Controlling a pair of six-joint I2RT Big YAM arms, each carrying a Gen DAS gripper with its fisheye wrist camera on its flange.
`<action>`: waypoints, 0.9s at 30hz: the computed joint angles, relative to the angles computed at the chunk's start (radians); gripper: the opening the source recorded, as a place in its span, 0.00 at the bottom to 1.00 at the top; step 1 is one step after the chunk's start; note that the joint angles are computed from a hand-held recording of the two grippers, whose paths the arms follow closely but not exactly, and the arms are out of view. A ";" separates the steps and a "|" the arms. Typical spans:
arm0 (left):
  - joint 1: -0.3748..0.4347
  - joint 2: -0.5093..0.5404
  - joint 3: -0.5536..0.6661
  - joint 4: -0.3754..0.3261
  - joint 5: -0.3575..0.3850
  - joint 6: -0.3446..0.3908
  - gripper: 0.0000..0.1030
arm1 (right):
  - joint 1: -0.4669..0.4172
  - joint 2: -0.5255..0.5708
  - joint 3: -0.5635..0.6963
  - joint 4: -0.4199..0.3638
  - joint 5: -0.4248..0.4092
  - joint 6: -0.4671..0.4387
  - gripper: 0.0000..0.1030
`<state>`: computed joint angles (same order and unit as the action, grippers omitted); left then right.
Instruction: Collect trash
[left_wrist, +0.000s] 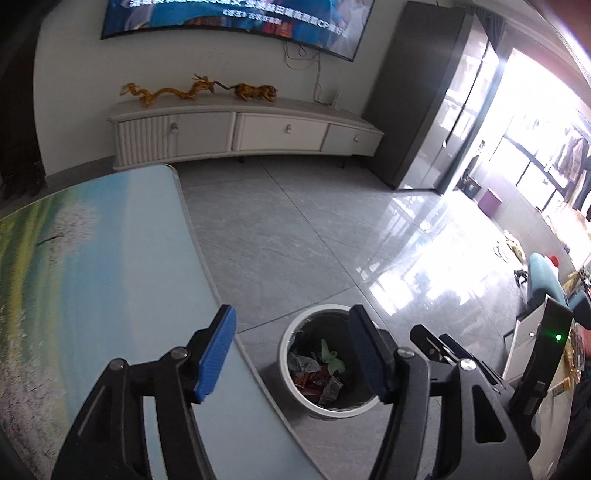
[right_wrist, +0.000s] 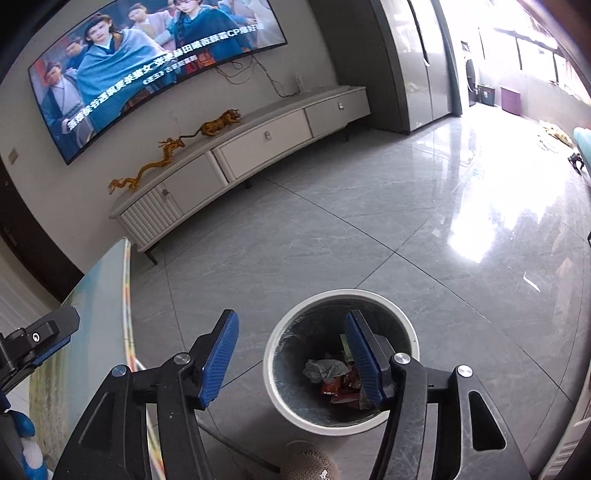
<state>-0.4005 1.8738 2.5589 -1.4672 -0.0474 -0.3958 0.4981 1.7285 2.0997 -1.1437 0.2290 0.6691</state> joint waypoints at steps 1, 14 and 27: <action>0.009 -0.051 -0.069 0.032 -0.015 -0.004 0.60 | 0.014 0.005 0.015 -0.002 0.002 -0.012 0.56; 0.129 -0.492 -0.603 0.206 -0.201 -0.004 0.60 | 0.212 0.109 0.252 -0.059 0.090 -0.168 0.64; 0.174 -0.599 -0.751 0.238 -0.255 -0.052 0.60 | 0.300 0.131 0.262 -0.054 0.140 -0.228 0.76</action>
